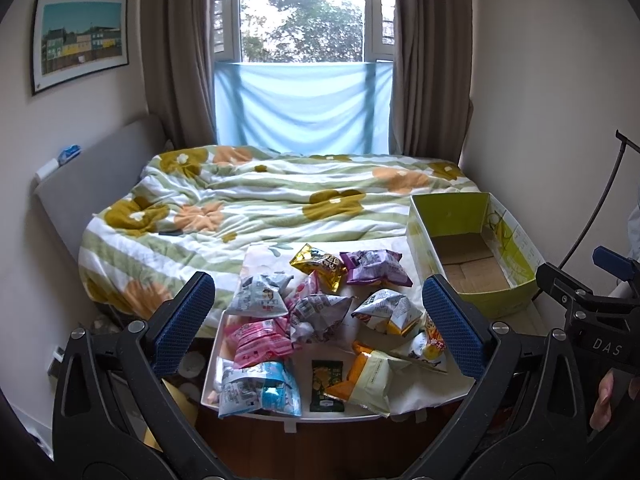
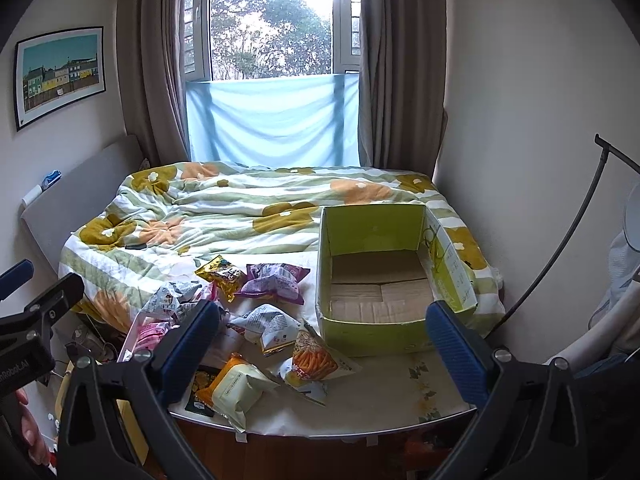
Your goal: Organize snacks
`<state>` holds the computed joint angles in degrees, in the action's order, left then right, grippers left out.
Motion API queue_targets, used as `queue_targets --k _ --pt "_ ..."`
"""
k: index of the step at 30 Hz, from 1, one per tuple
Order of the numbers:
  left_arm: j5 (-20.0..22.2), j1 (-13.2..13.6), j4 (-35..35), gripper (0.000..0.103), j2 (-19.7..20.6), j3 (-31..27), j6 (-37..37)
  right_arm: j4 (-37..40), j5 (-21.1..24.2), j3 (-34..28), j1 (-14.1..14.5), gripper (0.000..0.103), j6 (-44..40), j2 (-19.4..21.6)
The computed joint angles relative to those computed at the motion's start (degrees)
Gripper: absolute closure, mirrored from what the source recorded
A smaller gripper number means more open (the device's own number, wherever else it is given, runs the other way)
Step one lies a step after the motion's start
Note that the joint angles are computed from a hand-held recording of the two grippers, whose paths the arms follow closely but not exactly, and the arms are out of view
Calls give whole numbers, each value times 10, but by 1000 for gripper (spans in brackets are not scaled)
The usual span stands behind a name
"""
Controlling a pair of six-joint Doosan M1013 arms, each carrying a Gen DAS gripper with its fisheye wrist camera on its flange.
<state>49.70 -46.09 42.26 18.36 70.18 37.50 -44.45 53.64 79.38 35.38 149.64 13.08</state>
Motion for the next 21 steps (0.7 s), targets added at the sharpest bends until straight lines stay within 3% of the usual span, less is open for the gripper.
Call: queue_targets --k 21 --pt "1 4 -6 0 3 -3 5 4 0 -3 -1 0 -3 2"
